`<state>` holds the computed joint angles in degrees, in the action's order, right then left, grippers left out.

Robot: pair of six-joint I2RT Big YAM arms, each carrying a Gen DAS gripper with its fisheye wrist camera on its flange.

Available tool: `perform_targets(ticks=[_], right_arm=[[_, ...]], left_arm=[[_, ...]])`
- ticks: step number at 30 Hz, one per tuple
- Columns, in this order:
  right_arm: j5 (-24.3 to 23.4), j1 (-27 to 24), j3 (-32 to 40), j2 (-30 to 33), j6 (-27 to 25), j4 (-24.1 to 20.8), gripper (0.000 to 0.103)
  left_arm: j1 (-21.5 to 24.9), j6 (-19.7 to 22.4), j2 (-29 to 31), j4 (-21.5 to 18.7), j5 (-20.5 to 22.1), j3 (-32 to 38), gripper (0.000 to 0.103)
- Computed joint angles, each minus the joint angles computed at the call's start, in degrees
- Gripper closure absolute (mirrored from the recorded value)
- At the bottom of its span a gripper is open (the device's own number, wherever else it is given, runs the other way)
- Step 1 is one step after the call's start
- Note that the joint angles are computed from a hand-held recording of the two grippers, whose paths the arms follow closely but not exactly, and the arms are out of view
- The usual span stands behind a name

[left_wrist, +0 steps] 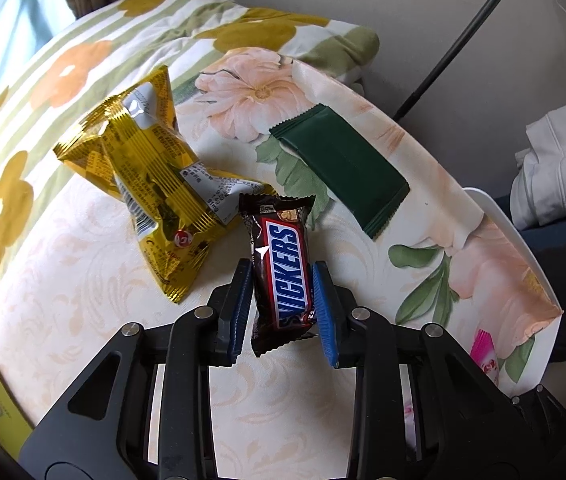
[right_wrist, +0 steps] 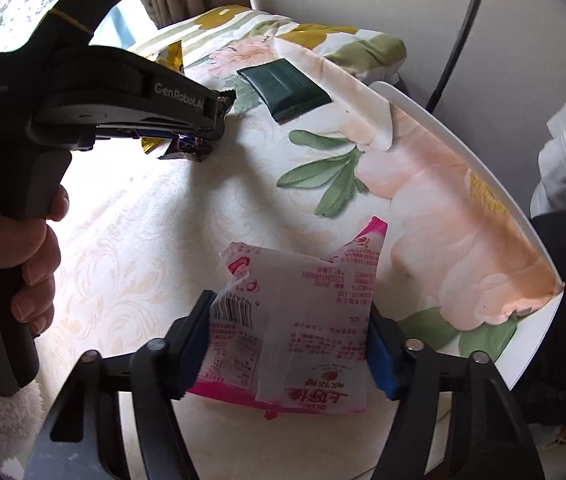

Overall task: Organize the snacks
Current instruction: 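Grasp the Snickers bar with the left tool while the right tool grasps the pink-white wrapper, then carry both items over the yellow box and open the left tool to drop the Snickers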

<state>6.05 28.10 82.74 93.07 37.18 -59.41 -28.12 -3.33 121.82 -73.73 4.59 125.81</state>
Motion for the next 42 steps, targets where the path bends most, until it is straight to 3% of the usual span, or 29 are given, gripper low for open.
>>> perform_targets(ticks=[9, 18, 24, 25, 31, 35, 42], right_arm=[[0.1, -1.8, -1.6, -2.4, -2.5, 0.8, 0.051], [-0.7, -4.3, -1.1, -5.6, -10.8, 3.0, 0.052], [-5.5, -6.4, 2.2, -7.0, -22.4, 4.3, 0.052], [-5.5, -6.4, 2.2, -7.0, -22.4, 4.3, 0.052], [-12.8, -6.9, 8.7, -5.7, -33.6, 4.0, 0.052], [-16.8, -5.0, 13.7, -3.7, -38.1, 3.3, 0.052], [-21.3, 1.2, 23.1, 1.2, -40.3, 2.4, 0.052]], left_arm=[[0.2, -3.4, -3.1, 1.2, 0.3, -2.5, 0.076], [0.2, -10.1, -8.4, 2.9, 0.1, -4.9, 0.076], [0.2, -16.9, -14.8, 5.5, -2.7, -8.5, 0.076], [0.1, -18.0, -15.9, 6.0, -3.4, -9.2, 0.076], [0.9, -25.9, -24.4, 8.0, -8.8, -15.8, 0.076], [2.7, -29.6, -30.5, 8.5, -12.5, -20.7, 0.076], [8.9, -32.1, -40.5, 8.3, -15.8, -29.1, 0.076]])
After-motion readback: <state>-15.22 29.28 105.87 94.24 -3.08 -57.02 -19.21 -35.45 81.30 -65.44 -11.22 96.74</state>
